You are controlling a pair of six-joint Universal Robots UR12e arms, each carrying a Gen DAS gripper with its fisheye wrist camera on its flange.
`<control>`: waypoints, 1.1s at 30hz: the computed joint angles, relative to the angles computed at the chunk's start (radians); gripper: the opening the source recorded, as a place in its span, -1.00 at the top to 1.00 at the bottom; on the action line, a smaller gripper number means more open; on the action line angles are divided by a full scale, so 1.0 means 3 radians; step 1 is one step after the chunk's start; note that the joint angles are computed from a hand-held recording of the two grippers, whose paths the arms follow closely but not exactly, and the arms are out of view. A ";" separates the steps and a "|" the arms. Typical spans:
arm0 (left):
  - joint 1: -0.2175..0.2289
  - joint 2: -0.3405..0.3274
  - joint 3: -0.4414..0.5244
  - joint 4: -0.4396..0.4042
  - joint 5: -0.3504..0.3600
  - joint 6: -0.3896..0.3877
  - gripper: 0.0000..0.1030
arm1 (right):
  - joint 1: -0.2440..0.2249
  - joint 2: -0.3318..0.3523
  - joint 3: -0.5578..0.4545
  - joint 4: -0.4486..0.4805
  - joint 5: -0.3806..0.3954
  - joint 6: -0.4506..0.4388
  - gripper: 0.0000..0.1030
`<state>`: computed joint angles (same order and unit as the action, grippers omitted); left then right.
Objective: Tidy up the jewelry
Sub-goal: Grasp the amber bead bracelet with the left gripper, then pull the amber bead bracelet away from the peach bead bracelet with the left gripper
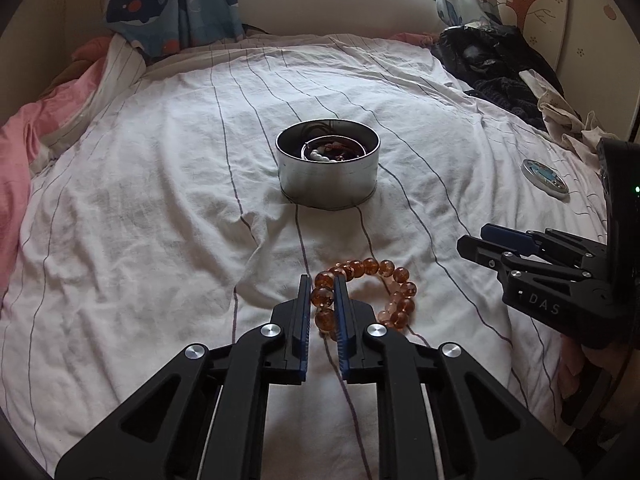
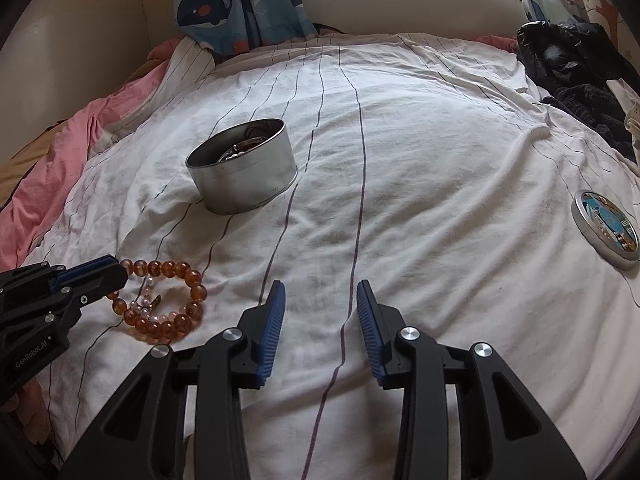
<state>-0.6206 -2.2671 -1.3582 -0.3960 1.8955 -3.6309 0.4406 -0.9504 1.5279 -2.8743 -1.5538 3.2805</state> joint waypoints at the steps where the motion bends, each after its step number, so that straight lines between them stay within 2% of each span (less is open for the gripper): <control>1: 0.0004 0.0013 -0.0022 0.0009 0.0039 -0.0043 0.80 | 0.0006 0.0001 0.0000 -0.0006 0.0005 -0.0028 0.28; 6: 0.0029 0.0067 -0.0104 0.0006 0.0089 -0.0180 0.79 | 0.0022 0.0013 -0.0013 0.0009 0.0091 -0.0106 0.27; 10: 0.0007 0.0105 -0.0155 0.0070 0.0345 -0.0296 0.79 | 0.0040 0.0042 -0.0069 -0.0028 0.0274 -0.0210 0.27; 15: 0.0025 0.0114 -0.0164 -0.0109 0.0334 -0.0389 0.79 | 0.0111 0.0155 -0.0301 0.0203 0.0391 -0.0431 0.27; 18: 0.0030 0.0104 -0.0154 -0.0184 0.0306 -0.0392 0.79 | 0.0185 0.0239 -0.0493 0.0676 0.0228 -0.0720 0.31; 19: 0.0035 0.0102 -0.0150 -0.0209 0.0278 -0.0387 0.79 | 0.0204 0.0239 -0.0492 0.0680 0.0144 -0.0796 0.34; 20: 0.0038 0.0100 -0.0149 -0.0232 0.0252 -0.0382 0.79 | 0.0213 0.0228 -0.0483 0.0689 0.0058 -0.0818 0.53; 21: 0.0041 0.0097 -0.0145 -0.0244 0.0216 -0.0366 0.79 | 0.0215 0.0211 -0.0462 0.0690 -0.0047 -0.0798 0.79; 24: 0.0048 0.0081 -0.0147 -0.0113 0.0043 -0.0255 0.79 | 0.0166 0.0123 -0.0313 0.0591 -0.0294 -0.0559 0.83; 27: 0.0044 0.0048 -0.0096 -0.0115 -0.0076 -0.0149 0.78 | 0.0082 0.0040 -0.0171 0.0499 -0.0237 -0.0357 0.83; 29: 0.0043 0.0024 -0.0046 -0.0297 -0.0070 -0.0208 0.76 | 0.0049 0.0015 -0.0125 0.0427 -0.0154 -0.0299 0.76; 30: 0.0048 0.0022 -0.0049 -0.0340 -0.0079 -0.0252 0.74 | 0.0035 0.0011 -0.0117 0.0416 -0.0087 -0.0278 0.43; 32: 0.0055 0.0027 -0.0069 -0.0334 -0.0087 -0.0306 0.72 | 0.0023 0.0015 -0.0103 0.0344 0.0010 -0.0233 0.22; 33: 0.0053 0.0025 -0.0064 -0.0345 -0.0078 -0.0302 0.68 | 0.0021 0.0023 -0.0113 0.0359 0.0047 -0.0233 0.22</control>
